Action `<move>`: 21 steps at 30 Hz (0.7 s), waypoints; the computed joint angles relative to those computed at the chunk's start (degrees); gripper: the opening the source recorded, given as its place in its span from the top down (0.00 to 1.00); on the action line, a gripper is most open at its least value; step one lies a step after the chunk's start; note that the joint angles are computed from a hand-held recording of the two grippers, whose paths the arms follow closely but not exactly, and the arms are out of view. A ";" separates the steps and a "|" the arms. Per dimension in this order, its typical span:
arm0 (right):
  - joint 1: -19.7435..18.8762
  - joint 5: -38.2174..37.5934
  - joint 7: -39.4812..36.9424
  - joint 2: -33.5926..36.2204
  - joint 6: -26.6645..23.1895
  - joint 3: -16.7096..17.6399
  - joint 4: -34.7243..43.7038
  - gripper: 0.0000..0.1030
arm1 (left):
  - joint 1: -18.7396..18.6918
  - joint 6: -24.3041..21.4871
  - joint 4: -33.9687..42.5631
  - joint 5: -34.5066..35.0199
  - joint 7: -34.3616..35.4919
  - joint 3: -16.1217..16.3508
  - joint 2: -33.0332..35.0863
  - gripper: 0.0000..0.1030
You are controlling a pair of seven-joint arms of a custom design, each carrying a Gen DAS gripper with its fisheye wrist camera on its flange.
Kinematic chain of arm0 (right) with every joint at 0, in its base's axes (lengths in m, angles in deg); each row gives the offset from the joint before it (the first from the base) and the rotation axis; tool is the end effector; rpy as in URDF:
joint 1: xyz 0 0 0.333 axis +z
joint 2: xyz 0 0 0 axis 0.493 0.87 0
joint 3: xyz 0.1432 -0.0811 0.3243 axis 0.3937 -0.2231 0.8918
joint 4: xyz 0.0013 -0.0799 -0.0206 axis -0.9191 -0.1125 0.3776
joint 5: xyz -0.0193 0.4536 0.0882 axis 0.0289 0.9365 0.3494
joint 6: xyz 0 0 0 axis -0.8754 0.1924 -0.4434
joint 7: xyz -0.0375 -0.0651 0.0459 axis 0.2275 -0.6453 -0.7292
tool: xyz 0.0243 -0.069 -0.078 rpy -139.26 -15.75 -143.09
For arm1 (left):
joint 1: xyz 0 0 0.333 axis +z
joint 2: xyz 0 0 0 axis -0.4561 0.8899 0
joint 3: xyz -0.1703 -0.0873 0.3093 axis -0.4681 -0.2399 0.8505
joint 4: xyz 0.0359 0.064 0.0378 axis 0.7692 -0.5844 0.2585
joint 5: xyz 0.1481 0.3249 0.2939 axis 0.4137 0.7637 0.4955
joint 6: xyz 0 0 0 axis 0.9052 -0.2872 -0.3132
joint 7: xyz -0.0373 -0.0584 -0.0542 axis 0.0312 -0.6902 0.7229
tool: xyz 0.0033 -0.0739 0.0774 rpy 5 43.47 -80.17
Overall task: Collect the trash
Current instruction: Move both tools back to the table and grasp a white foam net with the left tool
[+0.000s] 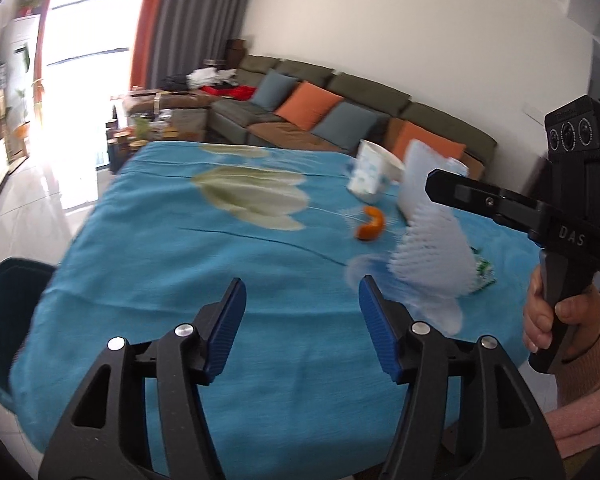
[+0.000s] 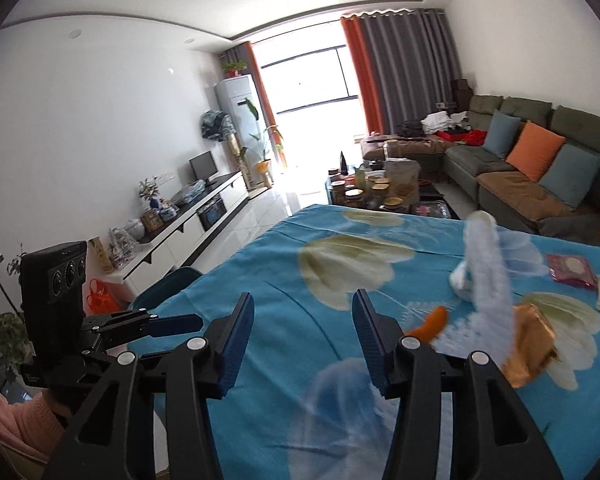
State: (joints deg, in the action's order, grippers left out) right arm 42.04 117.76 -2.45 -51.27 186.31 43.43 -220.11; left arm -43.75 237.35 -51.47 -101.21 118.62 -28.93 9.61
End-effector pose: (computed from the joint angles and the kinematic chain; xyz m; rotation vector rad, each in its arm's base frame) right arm 0.5098 -0.0477 0.5552 -1.6377 1.3090 -0.4549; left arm 0.4990 -0.1090 0.5247 -1.3594 2.1959 -1.2881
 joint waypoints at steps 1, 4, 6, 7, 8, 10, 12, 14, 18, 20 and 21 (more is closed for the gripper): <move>-0.69 -0.09 0.42 -0.16 0.58 -0.30 -0.44 0.53 | -0.54 -0.86 0.53 0.06 0.02 -0.34 0.60 0.42; -2.94 -0.80 3.13 -0.93 2.18 -1.45 -2.14 0.52 | -1.19 -3.59 2.08 0.46 -0.28 -1.40 2.39 0.41; -4.22 -1.98 5.19 -0.80 3.14 -2.01 -2.85 0.52 | -1.30 -4.91 3.19 1.11 -0.93 -2.59 3.61 0.40; -4.50 -2.18 5.69 -0.82 2.89 -2.64 -3.13 0.52 | -1.37 -5.55 3.65 1.35 -1.08 -3.09 4.14 0.40; -4.83 -2.51 6.44 -0.51 2.30 -3.18 -3.17 0.52 | -1.36 -6.41 4.03 1.58 -1.20 -3.42 4.52 0.40; -5.73 -3.91 7.97 0.37 2.18 -3.20 -3.23 0.52 | -1.35 -7.40 4.85 2.16 -1.57 -4.34 5.57 0.40; -6.09 -4.41 8.40 1.20 1.16 -3.71 -3.11 0.52 | -1.25 -7.67 5.56 3.14 -2.53 -5.40 6.57 0.40; -6.63 -4.33 7.92 2.01 -0.11 -4.39 -3.08 0.52 | -1.15 -7.79 6.22 4.07 -3.69 -6.25 7.55 0.40; -8.18 -4.11 7.92 3.22 -3.61 -4.47 -2.79 0.57 | -0.97 -7.09 6.27 5.81 -5.69 -7.32 8.06 0.40; -8.84 -3.56 7.16 3.63 -5.82 -4.50 -2.52 0.71 | -0.98 -6.78 6.37 6.83 -6.87 -7.60 8.40 0.40; -9.10 -3.01 6.49 3.61 -7.14 -4.56 -2.43 0.79 | -0.97 -6.95 6.40 7.16 -7.29 -7.55 8.49 0.39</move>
State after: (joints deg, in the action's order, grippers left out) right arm 32.94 114.75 4.04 -47.67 179.17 38.87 -222.54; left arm -44.72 230.40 -45.07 -94.05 111.33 -36.49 18.10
